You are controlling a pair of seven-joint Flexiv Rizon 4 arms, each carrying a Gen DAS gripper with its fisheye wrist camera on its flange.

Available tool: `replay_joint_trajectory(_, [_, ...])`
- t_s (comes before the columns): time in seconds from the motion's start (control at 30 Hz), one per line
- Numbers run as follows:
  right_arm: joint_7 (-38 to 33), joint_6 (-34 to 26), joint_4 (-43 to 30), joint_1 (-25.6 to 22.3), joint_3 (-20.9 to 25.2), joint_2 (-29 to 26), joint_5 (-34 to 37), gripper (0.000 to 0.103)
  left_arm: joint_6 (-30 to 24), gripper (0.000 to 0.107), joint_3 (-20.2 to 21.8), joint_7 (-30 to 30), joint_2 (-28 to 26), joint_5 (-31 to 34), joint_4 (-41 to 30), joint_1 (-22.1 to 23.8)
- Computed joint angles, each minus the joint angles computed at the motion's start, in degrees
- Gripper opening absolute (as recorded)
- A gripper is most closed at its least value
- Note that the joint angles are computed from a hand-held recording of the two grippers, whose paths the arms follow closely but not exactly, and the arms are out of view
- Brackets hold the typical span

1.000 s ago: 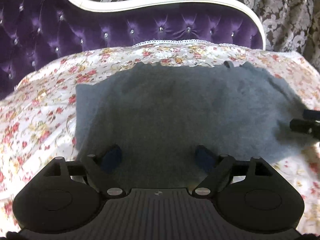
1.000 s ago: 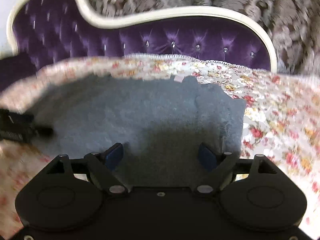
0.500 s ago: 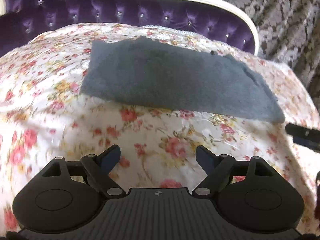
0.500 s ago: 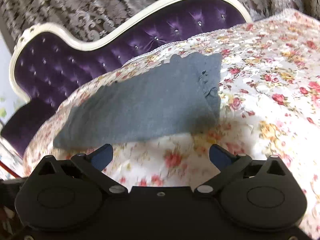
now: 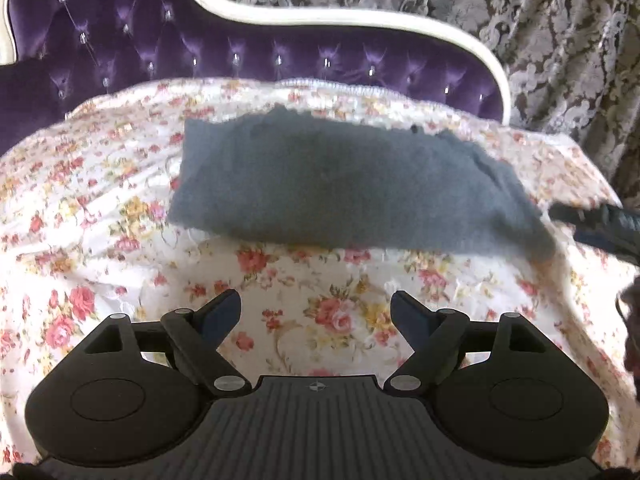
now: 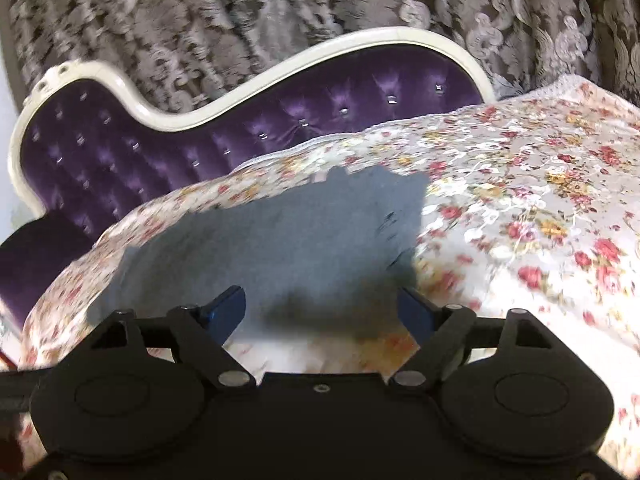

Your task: Fold small clothes

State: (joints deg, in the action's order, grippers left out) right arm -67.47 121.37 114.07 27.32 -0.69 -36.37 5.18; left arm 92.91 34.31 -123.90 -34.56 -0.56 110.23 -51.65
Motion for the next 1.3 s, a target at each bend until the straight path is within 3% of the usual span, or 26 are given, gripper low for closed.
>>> replay_joint_trajectory(0.07, [2.5, -2.2, -2.6, -4.9, 3.1, -1.8, -4.1, 0.084, -0.3, 0.081, -1.9, 0.2, 0.4, -0.3, 0.3, 1.5])
replay_joint_trajectory(0.2, [5.3, -5.2, -6.2, -7.6, 3.7, -4.8, -7.6, 0.084, -1.5, 0.081, -5.2, 0.6, 1.3, 0.0, 0.8, 4.7])
replay_joint_trajectory(0.3, [7.9, -5.7, -8.2, -15.2, 10.5, -7.5, -15.4, 0.084, -2.8, 0.08, -5.9, -0.1, 1.6, 1.0, 0.4, 5.8])
replay_joint_trajectory(0.53, [17.4, -2.6, -13.4, -26.5, 20.9, -14.5, -30.6, 0.085, -4.7, 0.076, -9.1, -1.6, 1.3, 4.1, -3.5, 10.3])
replay_joint_trajectory(0.77, [21.0, -2.2, -15.4, -26.2, 18.1, -15.9, -38.4, 0.085, -9.9, 0.076, -12.2, -0.8, -3.6, 6.1, -15.4, 15.2])
replay_joint_trajectory(1.0, [18.4, -3.7, -14.4, -21.1, 12.1, -13.7, -37.8, 0.085, -18.3, 0.076, -18.3, -0.8, -11.5, 5.8, -31.6, 22.0])
replay_joint_trajectory(1.17, [17.0, -4.1, -14.6, -22.5, 13.6, -14.1, -38.5, 0.086, -25.3, 0.076, -18.8, -1.4, -16.7, 8.7, -42.6, 23.1])
replay_joint_trajectory(1.3, [17.9, -2.7, -14.9, -24.7, 15.6, -15.3, -40.4, 0.086, -34.8, 0.078, -21.0, 0.5, -20.8, 10.4, -50.6, 24.8])
